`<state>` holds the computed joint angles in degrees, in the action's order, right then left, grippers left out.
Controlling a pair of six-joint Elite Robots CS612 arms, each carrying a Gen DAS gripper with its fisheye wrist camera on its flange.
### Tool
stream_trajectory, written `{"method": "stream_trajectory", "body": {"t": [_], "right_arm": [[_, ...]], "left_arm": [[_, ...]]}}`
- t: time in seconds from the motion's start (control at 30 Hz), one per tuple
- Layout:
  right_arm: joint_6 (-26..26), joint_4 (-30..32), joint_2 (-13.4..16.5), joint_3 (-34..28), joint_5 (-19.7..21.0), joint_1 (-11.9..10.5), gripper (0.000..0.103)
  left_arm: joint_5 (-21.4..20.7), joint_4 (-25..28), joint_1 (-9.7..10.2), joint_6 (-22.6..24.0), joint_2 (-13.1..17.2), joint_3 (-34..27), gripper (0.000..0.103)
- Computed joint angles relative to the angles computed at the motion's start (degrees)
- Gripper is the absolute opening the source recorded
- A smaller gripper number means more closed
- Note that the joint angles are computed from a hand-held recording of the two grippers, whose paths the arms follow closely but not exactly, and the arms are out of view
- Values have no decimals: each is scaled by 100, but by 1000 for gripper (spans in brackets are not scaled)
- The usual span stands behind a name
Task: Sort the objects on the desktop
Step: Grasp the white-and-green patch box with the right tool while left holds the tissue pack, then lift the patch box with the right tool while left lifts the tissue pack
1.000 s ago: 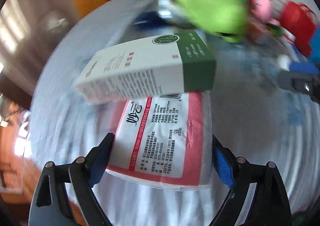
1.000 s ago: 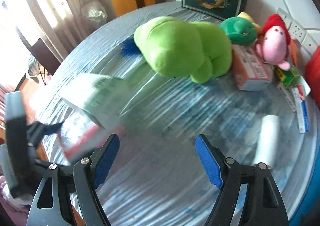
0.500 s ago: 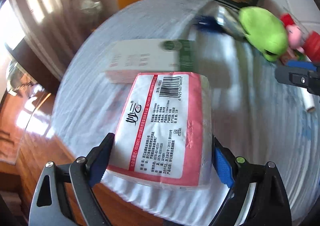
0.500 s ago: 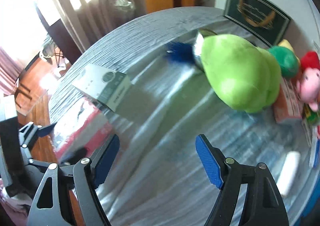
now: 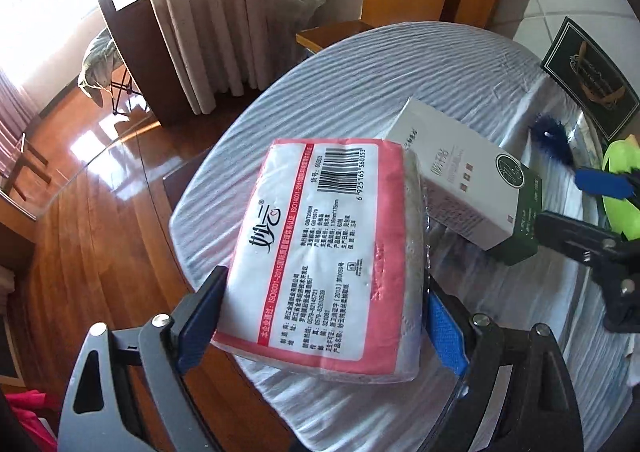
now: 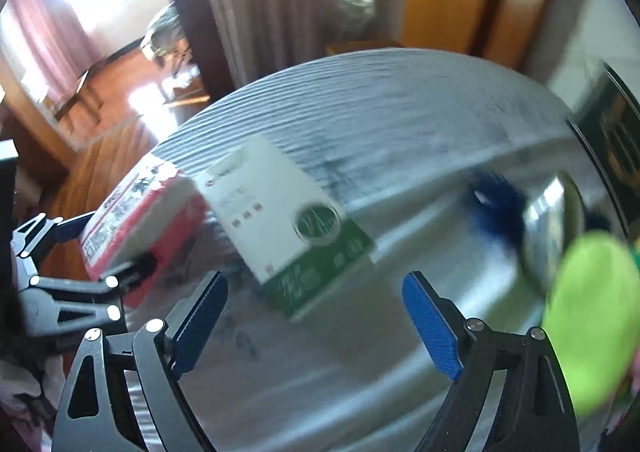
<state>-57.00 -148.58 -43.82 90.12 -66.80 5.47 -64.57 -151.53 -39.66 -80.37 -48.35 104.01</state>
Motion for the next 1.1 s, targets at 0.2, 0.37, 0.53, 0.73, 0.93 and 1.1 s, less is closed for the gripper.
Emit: {"method": "stream_trajectory", "body": {"t": [0.2,0.37,0.53,0.73,0.93,1.1], "right_arm": [[-656,519,300,-500,-350,219,96],[-626,894,489,-766,-442,316,99],[268,602,553,-689,-929,352,84],[847,714,389,-406,-1190,151,81],[1022,710,273,-209,-950,2,85],[1371,473,284,-339,-766,81,91]], "left_arm": [[-196,-138,128,274,77,-76,90],[-298,-4,221,597,147,-237,90],[-313,115,268,606,207,-387,90],[-504,75,254,847,184,-411,90],[-433,346,262,1136,121,-495,90],[-706,362,419,1408,272,-692,90]]}}
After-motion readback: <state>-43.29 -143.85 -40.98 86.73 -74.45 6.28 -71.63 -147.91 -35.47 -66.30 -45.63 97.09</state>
